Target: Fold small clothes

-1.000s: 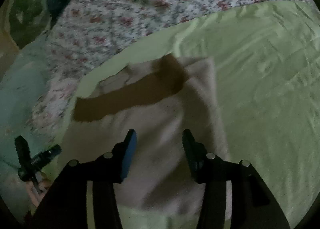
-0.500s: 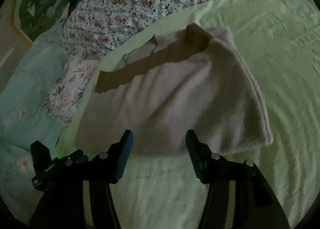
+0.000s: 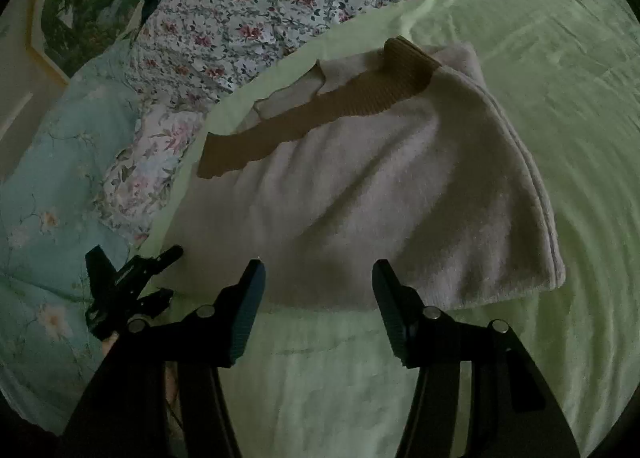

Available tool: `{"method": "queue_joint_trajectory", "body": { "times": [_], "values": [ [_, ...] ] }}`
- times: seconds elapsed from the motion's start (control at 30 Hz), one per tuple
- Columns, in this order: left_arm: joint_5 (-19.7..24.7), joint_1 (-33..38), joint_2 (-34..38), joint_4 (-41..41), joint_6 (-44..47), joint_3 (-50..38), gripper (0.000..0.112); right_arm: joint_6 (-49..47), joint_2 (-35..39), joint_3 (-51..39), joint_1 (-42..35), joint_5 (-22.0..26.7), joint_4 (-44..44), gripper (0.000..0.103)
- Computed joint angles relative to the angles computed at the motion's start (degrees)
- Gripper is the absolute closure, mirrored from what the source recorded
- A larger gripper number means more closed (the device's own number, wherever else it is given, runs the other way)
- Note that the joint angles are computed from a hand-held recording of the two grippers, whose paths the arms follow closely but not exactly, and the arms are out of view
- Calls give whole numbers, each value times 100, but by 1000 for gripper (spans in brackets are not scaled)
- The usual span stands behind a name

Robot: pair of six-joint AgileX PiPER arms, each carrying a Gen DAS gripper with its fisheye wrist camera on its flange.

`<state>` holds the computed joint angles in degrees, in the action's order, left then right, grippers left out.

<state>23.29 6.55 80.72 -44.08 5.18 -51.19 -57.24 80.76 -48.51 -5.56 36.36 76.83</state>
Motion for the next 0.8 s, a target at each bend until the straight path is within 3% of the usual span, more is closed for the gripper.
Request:
{"method": "queue_joint_trajectory", "body": {
  "times": [0.07,0.1,0.13,0.3,0.4,0.6,0.73,0.8],
  "values": [
    [-26,-92,175,625,-516,-251,72,-10,85,-91,-27,30,-6,46],
    [31,-103,251,713,-549,-369,89,-15,138,-151,-46,42,-9,46],
    [100,-90,298,669,-463,-465,98,1,182,-211,-59,57,-30,46],
    [168,-547,19,1995,-1365,-861,104,-24,560,-674,-244,265,-17,46],
    [373,-1166,-48,3158,-2054,-1378,104,50,756,-967,-407,486,-28,46],
    [693,-2565,362,4565,-2832,-2280,104,538,1475,-2007,-811,1429,-205,46],
    [874,-3442,893,5523,-3232,-2580,104,738,2207,-2731,-995,2544,178,45],
    [975,-3676,1247,5634,-3197,-2733,104,1007,2475,-3093,-901,2725,79,36]
  ]
}}
